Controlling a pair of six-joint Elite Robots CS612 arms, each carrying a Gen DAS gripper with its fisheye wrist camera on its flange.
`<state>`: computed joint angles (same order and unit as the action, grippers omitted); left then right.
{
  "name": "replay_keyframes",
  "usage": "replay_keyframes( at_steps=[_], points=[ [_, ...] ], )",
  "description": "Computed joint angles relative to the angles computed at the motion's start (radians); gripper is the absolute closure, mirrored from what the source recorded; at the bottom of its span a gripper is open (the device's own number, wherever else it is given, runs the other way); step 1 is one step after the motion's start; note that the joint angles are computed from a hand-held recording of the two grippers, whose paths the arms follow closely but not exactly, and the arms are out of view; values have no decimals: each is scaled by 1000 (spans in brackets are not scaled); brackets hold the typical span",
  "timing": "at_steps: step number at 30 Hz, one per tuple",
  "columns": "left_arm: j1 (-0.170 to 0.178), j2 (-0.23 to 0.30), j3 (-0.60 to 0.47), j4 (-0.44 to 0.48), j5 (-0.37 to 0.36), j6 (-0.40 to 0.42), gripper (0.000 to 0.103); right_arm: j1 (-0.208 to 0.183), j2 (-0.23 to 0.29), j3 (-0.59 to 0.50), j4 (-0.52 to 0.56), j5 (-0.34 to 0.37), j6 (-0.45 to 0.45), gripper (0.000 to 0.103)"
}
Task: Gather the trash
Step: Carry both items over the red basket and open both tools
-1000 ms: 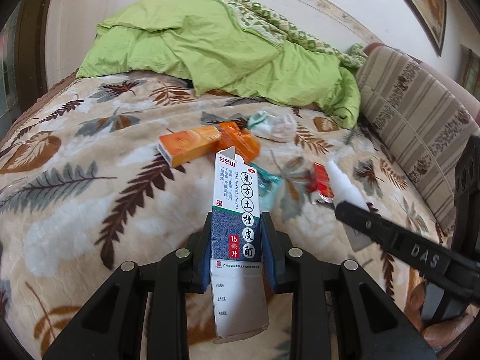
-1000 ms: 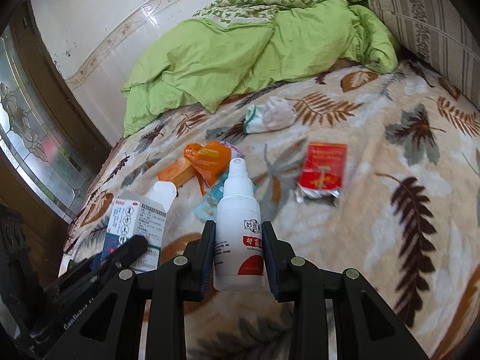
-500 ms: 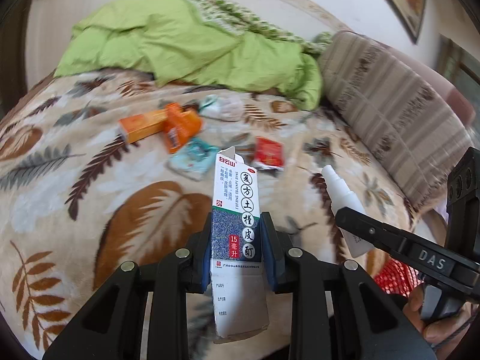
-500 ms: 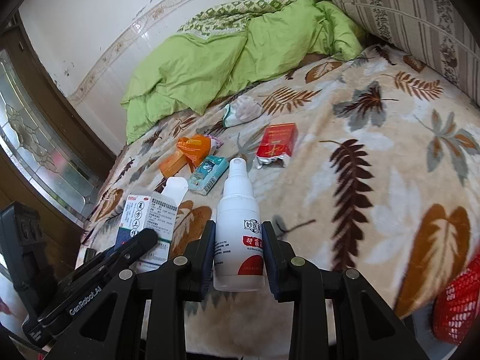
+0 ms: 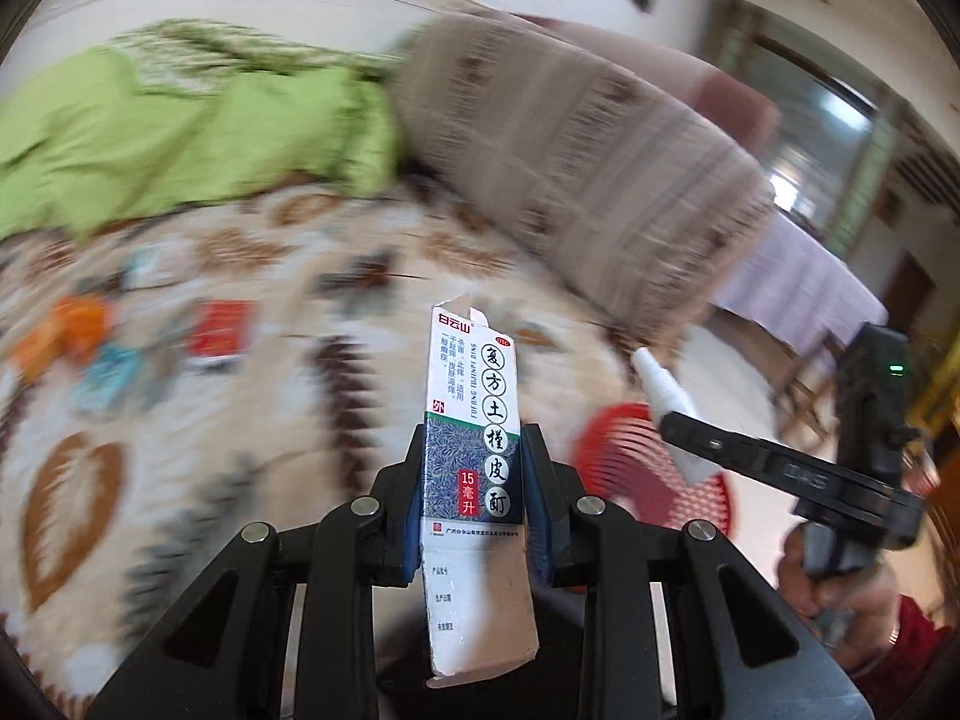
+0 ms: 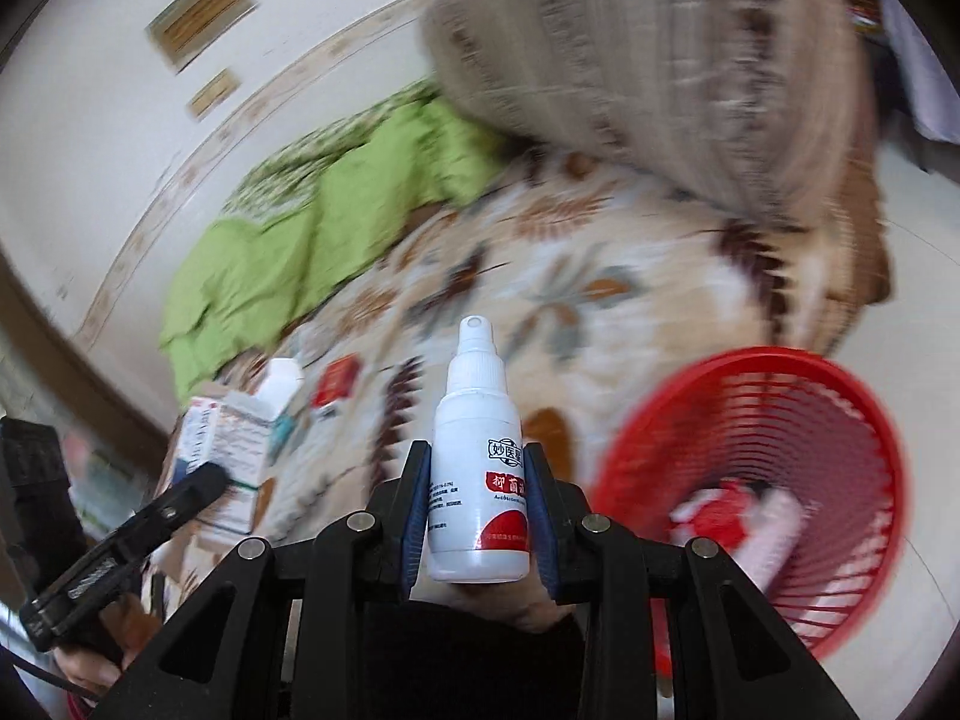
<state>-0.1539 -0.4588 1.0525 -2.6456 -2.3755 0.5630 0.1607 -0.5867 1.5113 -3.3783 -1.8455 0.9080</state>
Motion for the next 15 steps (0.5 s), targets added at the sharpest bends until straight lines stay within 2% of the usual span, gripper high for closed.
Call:
replay_keyframes(
  at_steps=[4, 8, 9, 10, 11, 13, 15],
  points=[
    [-50, -53, 70, 127, -20, 142, 77, -19, -52, 125, -24, -74, 98, 71],
    [-96, -81, 110, 208, -14, 226, 76, -31, -81, 195, -32, -128, 154, 71],
    [-106, -85, 115, 237, -18, 247, 73, -33, -84, 201, -29, -133, 161, 71],
    [-114, -86, 119, 253, -18, 257, 63, -35, -87, 207, -22, -138, 166, 70],
    [-125, -88, 127, 245, -1, 249, 47, -38, -91, 212, -12, -143, 173, 62],
    [-130, -85, 132, 211, 8, 236, 45, -42, -95, 216, 6, -147, 184, 56],
    [-127, -83, 132, 202, 5, 243, 45, -44, -90, 215, -12, -139, 170, 56]
  ],
)
